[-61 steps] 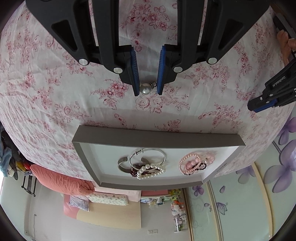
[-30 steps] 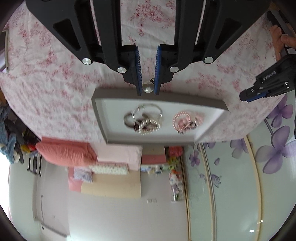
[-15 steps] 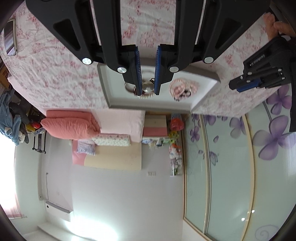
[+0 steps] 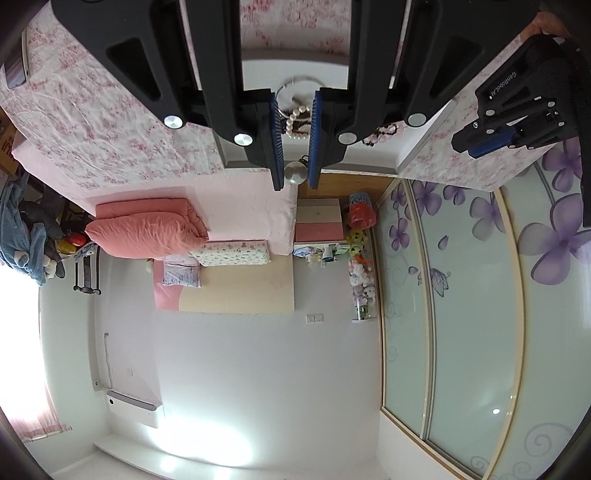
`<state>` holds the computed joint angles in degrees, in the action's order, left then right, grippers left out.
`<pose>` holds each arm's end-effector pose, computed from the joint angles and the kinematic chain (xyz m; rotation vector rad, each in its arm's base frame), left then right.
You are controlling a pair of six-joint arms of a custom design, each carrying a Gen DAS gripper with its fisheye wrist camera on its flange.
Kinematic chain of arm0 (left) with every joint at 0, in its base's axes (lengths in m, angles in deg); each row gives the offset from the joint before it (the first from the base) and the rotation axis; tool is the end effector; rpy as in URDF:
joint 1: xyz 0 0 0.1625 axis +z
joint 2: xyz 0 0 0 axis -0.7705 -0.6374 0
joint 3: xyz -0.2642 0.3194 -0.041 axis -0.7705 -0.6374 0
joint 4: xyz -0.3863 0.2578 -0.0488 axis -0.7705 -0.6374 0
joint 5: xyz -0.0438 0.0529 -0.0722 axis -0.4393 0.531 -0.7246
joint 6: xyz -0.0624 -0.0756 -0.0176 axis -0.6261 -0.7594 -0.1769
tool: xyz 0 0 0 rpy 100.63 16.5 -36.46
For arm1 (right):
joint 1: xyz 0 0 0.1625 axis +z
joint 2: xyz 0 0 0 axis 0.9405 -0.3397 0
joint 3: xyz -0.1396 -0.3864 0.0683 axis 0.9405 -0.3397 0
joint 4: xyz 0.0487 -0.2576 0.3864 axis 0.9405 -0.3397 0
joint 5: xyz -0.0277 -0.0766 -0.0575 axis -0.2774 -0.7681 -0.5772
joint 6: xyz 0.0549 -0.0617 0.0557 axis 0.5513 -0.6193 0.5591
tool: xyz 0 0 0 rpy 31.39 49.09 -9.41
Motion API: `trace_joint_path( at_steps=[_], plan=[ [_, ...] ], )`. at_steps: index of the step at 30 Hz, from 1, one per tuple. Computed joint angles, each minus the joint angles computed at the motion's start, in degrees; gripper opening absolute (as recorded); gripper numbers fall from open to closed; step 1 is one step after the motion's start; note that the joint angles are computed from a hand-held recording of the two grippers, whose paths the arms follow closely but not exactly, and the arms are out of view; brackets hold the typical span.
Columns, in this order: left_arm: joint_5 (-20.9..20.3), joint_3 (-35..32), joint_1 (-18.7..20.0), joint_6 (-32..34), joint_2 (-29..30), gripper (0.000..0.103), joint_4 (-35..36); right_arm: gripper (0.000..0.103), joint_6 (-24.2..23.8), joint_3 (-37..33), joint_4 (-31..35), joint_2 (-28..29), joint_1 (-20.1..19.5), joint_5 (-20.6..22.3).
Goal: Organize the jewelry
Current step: 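Carry the silver ring into the tray with the left tool while the right tool drops the pearl earring there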
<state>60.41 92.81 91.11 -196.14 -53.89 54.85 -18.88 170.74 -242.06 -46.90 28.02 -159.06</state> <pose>-0.2934 -0.5204 0.0373 0.8711 2.2611 -1.1484 0.1638 -0.5091 0.1945 0.4036 -1.9046 1.5123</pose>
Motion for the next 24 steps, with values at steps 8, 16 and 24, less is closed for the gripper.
trace_joint_path(
  at_steps=[8,16,24],
  plan=[
    [3.53,-8.04,3.66,1.36,5.99,0.022,2.97,0.014,3.18,-4.8,6.49,2.11,-2.4,1.6],
    [5.74,-14.87,6.34,0.46,11.08,0.022,7.36,0.014,6.88,-8.34,13.6,3.48,-4.38,2.54],
    [7.35,-18.44,7.44,-0.47,13.61,0.022,10.4,0.014,10.76,-8.83,19.33,3.06,-5.81,3.07]
  ],
)
